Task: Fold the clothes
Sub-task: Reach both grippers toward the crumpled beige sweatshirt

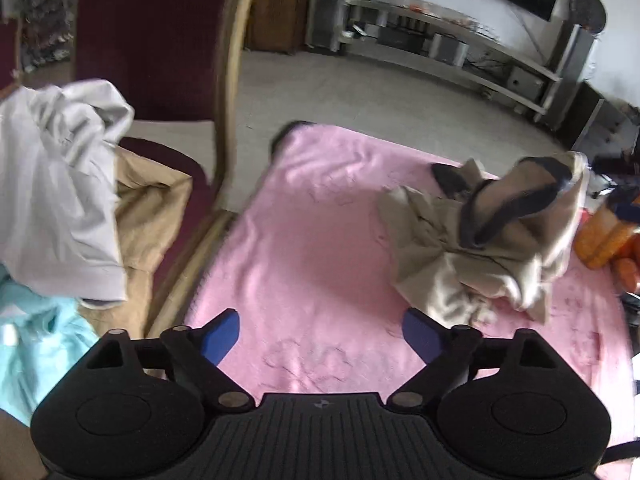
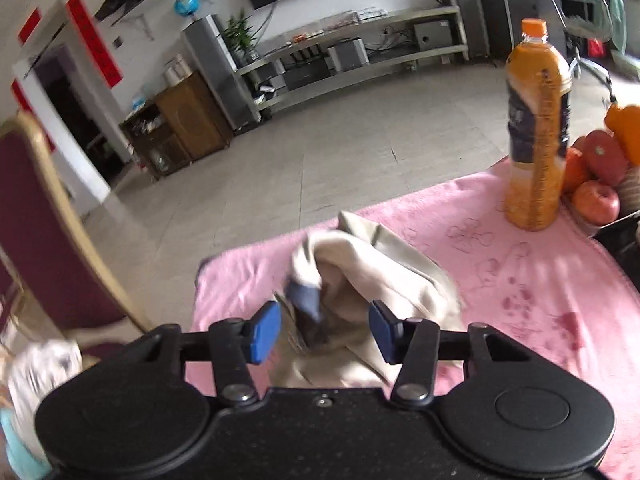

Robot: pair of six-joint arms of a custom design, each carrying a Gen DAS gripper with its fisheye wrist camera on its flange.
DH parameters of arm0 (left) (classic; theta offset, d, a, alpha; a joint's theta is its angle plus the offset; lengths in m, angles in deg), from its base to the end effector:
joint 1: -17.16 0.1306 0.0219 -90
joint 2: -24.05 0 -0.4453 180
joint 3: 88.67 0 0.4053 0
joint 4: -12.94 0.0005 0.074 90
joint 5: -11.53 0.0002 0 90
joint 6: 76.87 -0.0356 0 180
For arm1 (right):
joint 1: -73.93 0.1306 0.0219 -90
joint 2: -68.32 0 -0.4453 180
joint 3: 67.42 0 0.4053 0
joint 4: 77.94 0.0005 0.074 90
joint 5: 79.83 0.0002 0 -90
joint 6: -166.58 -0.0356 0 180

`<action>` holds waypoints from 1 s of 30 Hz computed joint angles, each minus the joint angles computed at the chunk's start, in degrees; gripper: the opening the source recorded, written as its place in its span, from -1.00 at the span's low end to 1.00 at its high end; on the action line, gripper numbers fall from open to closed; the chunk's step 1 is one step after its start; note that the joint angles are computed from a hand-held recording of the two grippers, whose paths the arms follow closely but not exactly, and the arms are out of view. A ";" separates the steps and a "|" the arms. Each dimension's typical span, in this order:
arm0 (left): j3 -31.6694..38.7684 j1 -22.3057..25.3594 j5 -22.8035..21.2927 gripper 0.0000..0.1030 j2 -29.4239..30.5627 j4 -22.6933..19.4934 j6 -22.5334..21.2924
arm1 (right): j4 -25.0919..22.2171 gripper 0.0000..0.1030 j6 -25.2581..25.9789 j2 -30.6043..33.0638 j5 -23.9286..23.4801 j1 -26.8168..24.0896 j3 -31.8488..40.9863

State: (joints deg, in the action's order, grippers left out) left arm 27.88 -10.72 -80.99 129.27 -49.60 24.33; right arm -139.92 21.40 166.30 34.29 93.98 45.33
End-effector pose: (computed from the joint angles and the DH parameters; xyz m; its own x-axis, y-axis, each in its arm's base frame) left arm 0.5350 -0.2818 0.5544 -0.7619 0.1835 -0.6212 0.3006 0.9497 -0.0881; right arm 0.5198 0.1737 0.5966 -0.4364 0.6383 -0.6341 0.5362 0.7505 0.3864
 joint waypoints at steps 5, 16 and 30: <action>0.48 1.82 7.25 0.63 0.94 -0.84 1.25 | -3.59 -0.04 -3.35 6.49 -0.56 -2.40 6.97; -4.18 0.20 5.99 0.36 -3.78 4.05 -5.23 | 1.94 -0.90 -8.51 -9.69 1.27 0.01 -9.68; -9.45 -7.19 -0.08 0.42 -7.32 2.29 -8.39 | -0.45 -0.86 -19.13 -29.40 -2.41 2.37 -34.56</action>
State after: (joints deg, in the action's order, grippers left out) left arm 18.43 -17.91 -81.07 121.96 -47.31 15.94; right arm -140.36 2.27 136.90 31.88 96.34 10.76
